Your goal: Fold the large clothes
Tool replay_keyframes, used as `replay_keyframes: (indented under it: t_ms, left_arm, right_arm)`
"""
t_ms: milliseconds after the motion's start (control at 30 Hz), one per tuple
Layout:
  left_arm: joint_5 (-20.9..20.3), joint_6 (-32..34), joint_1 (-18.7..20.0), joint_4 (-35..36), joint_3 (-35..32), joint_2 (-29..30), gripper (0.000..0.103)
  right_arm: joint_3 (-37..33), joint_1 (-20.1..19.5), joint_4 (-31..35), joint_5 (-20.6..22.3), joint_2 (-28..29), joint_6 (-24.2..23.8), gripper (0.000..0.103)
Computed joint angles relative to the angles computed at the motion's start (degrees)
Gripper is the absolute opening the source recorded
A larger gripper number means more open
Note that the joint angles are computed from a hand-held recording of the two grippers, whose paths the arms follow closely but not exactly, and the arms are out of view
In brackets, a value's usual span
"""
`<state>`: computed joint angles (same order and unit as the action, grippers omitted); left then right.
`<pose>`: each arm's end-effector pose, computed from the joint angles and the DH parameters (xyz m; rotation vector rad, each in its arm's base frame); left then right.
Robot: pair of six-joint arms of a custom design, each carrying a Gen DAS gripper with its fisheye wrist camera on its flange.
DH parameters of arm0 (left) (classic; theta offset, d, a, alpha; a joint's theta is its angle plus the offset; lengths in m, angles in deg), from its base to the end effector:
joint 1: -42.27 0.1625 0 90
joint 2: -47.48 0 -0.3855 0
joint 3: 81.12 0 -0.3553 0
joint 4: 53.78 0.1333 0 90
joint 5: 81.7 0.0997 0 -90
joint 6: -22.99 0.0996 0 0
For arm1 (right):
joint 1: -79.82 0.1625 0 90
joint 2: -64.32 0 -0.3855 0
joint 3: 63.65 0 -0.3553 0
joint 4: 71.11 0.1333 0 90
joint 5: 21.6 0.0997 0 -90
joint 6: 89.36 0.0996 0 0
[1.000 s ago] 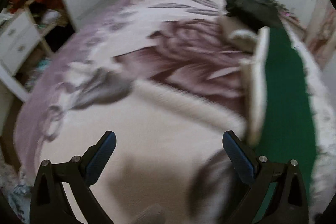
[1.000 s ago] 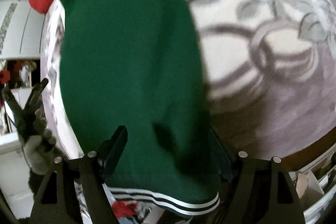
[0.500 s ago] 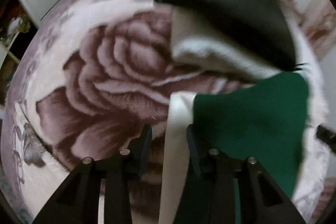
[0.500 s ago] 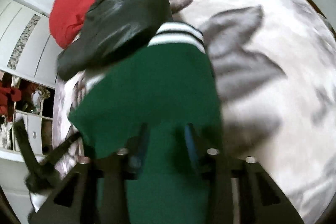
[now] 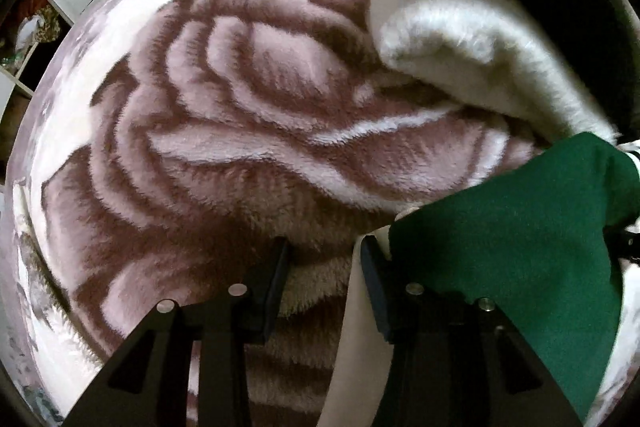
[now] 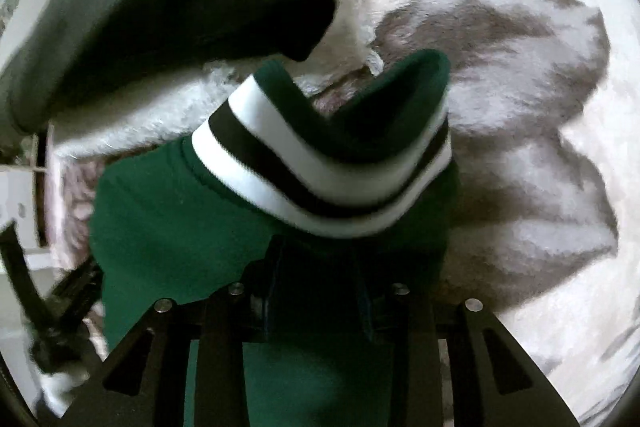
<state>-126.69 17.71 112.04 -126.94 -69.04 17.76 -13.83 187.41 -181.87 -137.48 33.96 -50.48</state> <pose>-0.0765 -0.7968 0.3923 0.3013 2.3489 -0.2327 0.3181 -0.7062 0.1516 -0.5124 -2.6875 0.3247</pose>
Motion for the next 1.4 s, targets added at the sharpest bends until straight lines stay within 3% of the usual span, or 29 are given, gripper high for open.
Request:
replay_keyframes:
  t_ms: [67, 133, 233, 367, 500, 667, 867, 967, 1067, 1100, 1133, 1167, 1200, 1233, 1400]
  left_arm:
    - [-5.08, 0.79, 0.16, 0.4, -0.25, -2.19, 0.036]
    - [-9.63, 1.62, -0.04, -3.56, 8.49, -9.68, 0.035]
    - [-16.97, 1.06, 0.05, -5.79, 19.64, -20.16, 0.038]
    - [-25.36, -4.43, 0.88, -2.41, 31.97, -31.93, 0.057]
    - [-26.29, -10.33, 0.37, 6.29, 43.43, -42.71, 0.057]
    - [-30.1, -14.69, 0.98, 14.03, 52.57, -53.83, 0.057]
    - [-31.14, -11.27, 2.52, 16.15, 62.14, -61.51, 0.062]
    - [-34.33, -9.09, 4.43, 12.16, 65.78, -63.01, 0.063]
    - [-35.35, -6.6, 4.34, 7.25, 68.89, -64.43, 0.063]
    - [-36.07, -5.8, 4.05, 4.92, 70.11, -65.4, 0.062]
    - [-37.03, -5.04, 3.65, 2.24, 71.4, -66.49, 0.045]
    - [-37.76, -4.84, 3.15, 1.2, 72.13, -67.16, 0.027]
    - [-37.87, -4.98, 2.28, 0.97, 72.6, -67.78, 0.023]
    - [-37.47, -4.86, 1.2, 0.35, 73.22, -68.68, 0.017]
    - [-38.76, -9.14, -1.53, 1.39, 71.24, -70.62, 0.011]
  right_arm:
    - [7.48, 0.08, -5.33, 3.8, -5.03, 1.65, 0.057]
    - [18.71, 1.14, -14.36, 6.43, -11.83, 2.47, 0.069]
    - [34.43, 3.25, -23.37, 9.0, -20.79, 6.04, 0.071]
    - [53.02, 6.87, -31.33, 12.76, -29.0, 16.37, 0.072]
    - [68.16, 12.42, -41.54, 16.95, -31.53, 28.34, 0.076]
    - [78.82, 21.45, -59.71, 21.49, -24.85, 40.15, 0.08]
    - [81.81, 23.91, -84.18, 27.45, -9.15, 43.17, 0.084]
    - [79.32, 24.08, -88.34, 29.25, -2.65, 42.54, 0.084]
    - [75.82, 27.39, -88.42, 26.46, 1.5, 45.17, 0.084]
    - [74.52, 28.78, -85.46, 24.78, 1.3, 45.84, 0.078]
    - [74.16, 29.53, -83.58, 23.71, 0.64, 46.37, 0.063]
    - [73.97, 29.63, -83.23, 22.69, -0.09, 46.97, 0.056]
    - [74.15, 31.07, -85.29, 21.43, 0.27, 49.57, 0.037]
    - [73.77, 32.82, -87.02, 19.9, 0.55, 52.02, 0.028]
    - [66.38, 38.24, -76.03, 17.62, -0.29, 54.54, 0.026]
